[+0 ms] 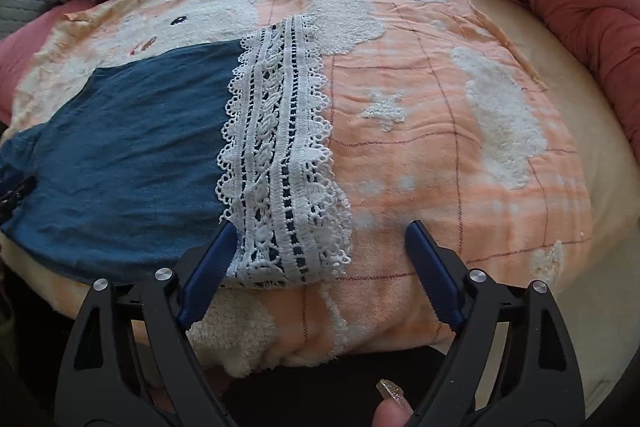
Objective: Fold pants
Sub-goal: 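Lay the lace trim flat with the right gripper and open both grippers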
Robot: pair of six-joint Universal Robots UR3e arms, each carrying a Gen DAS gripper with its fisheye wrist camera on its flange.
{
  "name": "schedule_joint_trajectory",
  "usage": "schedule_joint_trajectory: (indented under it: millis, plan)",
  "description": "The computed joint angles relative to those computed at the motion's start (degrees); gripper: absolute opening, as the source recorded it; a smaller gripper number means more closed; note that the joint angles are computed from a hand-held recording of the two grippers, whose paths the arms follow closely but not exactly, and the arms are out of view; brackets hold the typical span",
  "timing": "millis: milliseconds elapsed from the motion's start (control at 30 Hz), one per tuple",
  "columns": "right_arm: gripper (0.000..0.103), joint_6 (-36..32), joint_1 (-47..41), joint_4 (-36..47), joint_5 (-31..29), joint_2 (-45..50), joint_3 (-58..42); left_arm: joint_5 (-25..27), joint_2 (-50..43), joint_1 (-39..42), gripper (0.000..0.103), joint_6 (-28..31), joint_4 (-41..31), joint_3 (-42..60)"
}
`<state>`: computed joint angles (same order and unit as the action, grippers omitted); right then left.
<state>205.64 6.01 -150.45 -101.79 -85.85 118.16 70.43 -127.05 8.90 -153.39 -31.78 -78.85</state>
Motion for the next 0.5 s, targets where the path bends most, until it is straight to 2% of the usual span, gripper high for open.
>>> schedule_joint_trajectory:
  millis: [100,400,433,467,500]
  plan:
    - [0.079,0.16,0.1,0.38,-0.35,-0.41,0.17,0.45,0.78,-0.51,0.075,-1.14,0.67,-0.79]
    - [0.08,2.47,1.6,-6.65,-0.4,-4.68,4.06,-3.9,7.48,-0.42,0.075,-0.77,-0.85,-4.33]
    - [0.083,2.57,2.11,-6.89,-0.72,-5.01,3.82,-4.28,8.25,-0.58,0.077,-0.65,-1.02,-4.67]
    - [0.084,2.61,2.47,-7.16,-0.97,-5.31,3.61,-4.47,8.77,-0.73,0.085,-0.67,-1.16,-4.8]
    - [0.085,2.65,2.67,-7.38,-1.17,-5.5,3.33,-4.44,9.36,-0.97,0.086,-0.84,-1.05,-5.07]
